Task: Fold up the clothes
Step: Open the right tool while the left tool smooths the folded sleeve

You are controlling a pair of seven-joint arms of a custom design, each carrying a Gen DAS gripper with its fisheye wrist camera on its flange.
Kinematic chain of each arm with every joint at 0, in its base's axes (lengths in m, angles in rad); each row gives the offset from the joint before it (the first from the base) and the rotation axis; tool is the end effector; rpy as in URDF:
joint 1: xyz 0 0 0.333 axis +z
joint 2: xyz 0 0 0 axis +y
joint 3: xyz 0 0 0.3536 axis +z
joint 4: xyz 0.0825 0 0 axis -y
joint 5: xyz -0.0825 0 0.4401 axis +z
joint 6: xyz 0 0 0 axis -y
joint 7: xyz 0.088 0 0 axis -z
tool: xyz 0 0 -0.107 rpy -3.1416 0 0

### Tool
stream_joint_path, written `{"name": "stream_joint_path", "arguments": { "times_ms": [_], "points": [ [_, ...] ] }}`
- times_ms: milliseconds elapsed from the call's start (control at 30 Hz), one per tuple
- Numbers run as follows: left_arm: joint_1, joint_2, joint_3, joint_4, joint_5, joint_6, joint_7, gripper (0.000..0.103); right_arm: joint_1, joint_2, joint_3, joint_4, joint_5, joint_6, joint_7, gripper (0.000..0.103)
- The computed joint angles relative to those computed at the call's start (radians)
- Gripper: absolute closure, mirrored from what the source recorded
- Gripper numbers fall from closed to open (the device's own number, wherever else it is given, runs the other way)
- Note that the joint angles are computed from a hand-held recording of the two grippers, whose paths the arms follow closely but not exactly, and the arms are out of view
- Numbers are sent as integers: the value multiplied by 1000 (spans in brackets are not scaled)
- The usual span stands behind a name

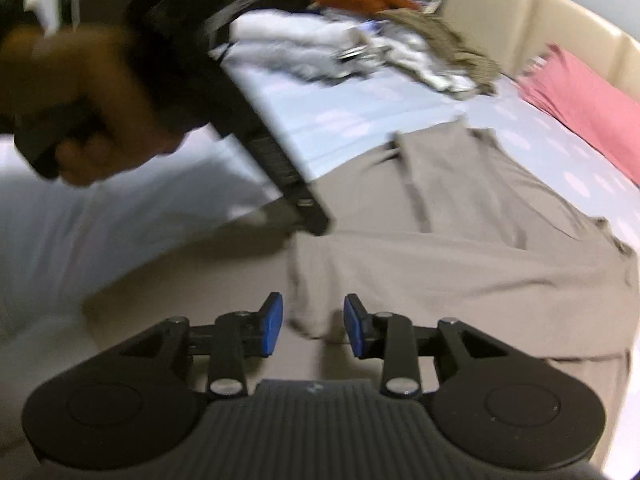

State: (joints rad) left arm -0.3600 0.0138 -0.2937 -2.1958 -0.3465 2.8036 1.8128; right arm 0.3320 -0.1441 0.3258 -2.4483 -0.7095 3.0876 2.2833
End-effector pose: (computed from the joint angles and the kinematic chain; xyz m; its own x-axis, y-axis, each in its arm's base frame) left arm 0.5030 -0.3644 0.4479 -0.5969 -0.7890 0.1453 -0.7047 0.4290 -0.5651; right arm 0.3919 0.3737 0.4265 0.5854 -0.8079 0.0680 -0.5413 -0.4519 -0.7091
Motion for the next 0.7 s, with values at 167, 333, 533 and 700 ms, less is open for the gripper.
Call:
{"name": "stream_joint_path", "arguments": {
  "times_ms": [167,333,533,700],
  "points": [
    [23,115,-40,159,-229,0,236,80,-146,-95,42,-19,-38,-132,241,67],
    [22,305,-63,381,-208,-105,186,75,-185,-84,-11,-8,-18,-239,532,68],
    [58,379,-119,445,-192,-172,153,76,-152,-45,-96,-31,115,-149,648,71],
    [38,402,-106,472,-130,-218,131,100,-154,-29,-89,-46,124,-96,691,82]
  ]
}}
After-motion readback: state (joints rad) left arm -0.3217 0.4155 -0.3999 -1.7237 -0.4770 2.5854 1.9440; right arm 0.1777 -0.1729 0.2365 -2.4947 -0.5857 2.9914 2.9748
